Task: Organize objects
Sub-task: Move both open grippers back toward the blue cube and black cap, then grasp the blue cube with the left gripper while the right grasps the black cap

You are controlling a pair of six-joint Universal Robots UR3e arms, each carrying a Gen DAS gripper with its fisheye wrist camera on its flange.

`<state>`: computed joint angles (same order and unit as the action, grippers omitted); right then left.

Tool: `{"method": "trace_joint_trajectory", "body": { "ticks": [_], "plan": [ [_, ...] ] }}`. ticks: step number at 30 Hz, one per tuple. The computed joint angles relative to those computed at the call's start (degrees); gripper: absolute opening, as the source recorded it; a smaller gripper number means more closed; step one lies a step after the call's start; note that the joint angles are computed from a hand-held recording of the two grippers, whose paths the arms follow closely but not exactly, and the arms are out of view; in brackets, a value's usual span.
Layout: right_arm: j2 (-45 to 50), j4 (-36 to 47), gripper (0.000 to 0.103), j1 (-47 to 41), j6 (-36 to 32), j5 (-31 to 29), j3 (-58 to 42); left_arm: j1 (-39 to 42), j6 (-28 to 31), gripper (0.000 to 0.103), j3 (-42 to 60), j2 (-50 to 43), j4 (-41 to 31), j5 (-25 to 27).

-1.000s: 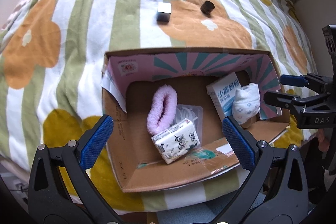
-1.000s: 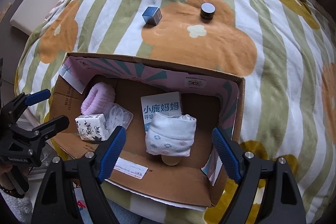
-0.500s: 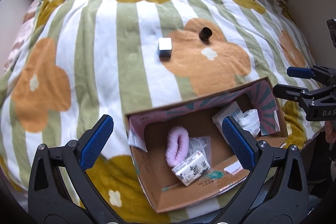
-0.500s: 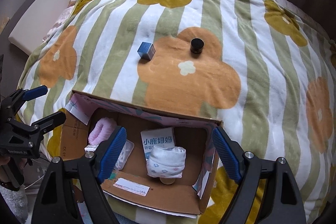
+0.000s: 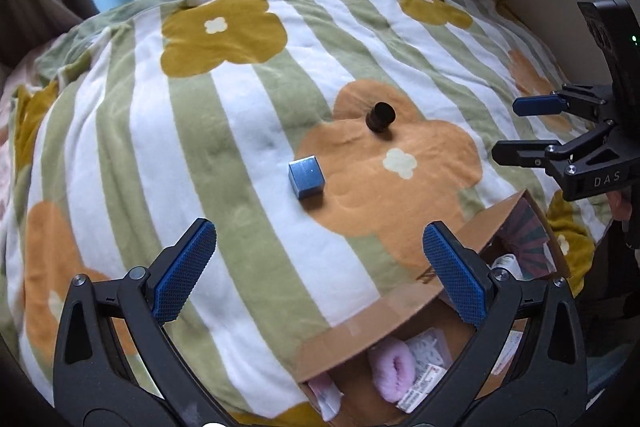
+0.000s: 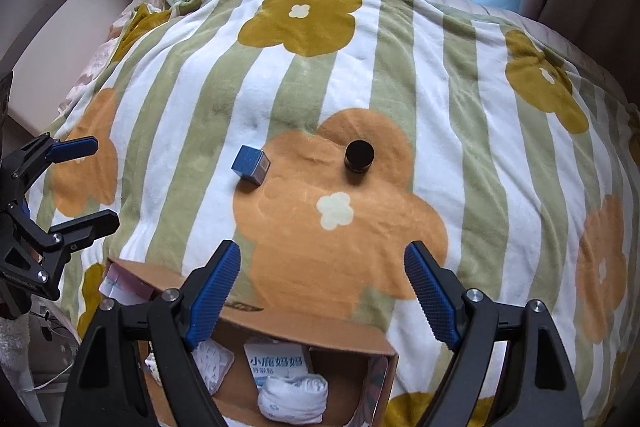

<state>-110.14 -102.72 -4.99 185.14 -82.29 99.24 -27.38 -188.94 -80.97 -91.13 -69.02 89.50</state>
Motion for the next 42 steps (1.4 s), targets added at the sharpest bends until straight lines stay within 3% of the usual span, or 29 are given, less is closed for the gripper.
{"method": "trace_joint_trajectory", "body": {
  "ticks": [5, 15, 20, 22, 24, 28, 32, 37, 39, 42],
  "plan": [
    [7.62, -7.89, 0.081, -2.59, -0.43, 0.63, 1.01, 5.05, 4.41, 0.103, -0.4, -6.75, 4.76, -4.89],
    [24.29, -21.17, 0.081, -2.45, 2.64, -1.98, 0.33, 8.05, 5.39, 0.103, 2.57, -22.63, 11.72, -10.62],
    [30.14, -23.77, 0.081, -1.92, 3.39, -3.01, -0.43, 7.64, 4.87, 0.096, 7.14, -29.76, 10.27, -11.1],
    [31.61, -24.28, 0.081, -1.72, 3.68, -3.7, -0.76, 7.87, 4.45, 0.089, 7.88, -31.52, 10.1, -11.72],
    [32.75, -24.9, 0.075, -1.46, 3.9, -4.51, -0.93, 8.24, 4.13, 0.08, 8.27, -32.85, 10.1, -12.57],
    [34.29, -26.52, 0.072, -1.42, 4.09, -5.2, -0.72, 8.28, 4.2, 0.077, 7.92, -33.71, 11.32, -12.64],
    [35.84, -26.4, 0.06, -0.89, 4.01, -5.63, -1.71, 8.05, 4.69, 0.066, 9.04, -34.55, 11.01, -11.59],
    [36.72, -26.03, 0.045, 0.14, 3.83, -6.93, -2.45, 8.37, 5.28, 0.044, 9.03, -34.89, 11.28, -12.32],
    [36.64, -26.15, 0.034, -0.14, 3.76, -5.78, -2.09, 8.25, 5.65, 0.039, 9.3, -35.01, 11.05, -12.65],
    [36.36, -26.2, 0.033, 0.26, 4.2, -6.35, -1.95, 7.5, 5.95, 0.038, 9.81, -35.09, 10.98, -11.38]
  ]
}}
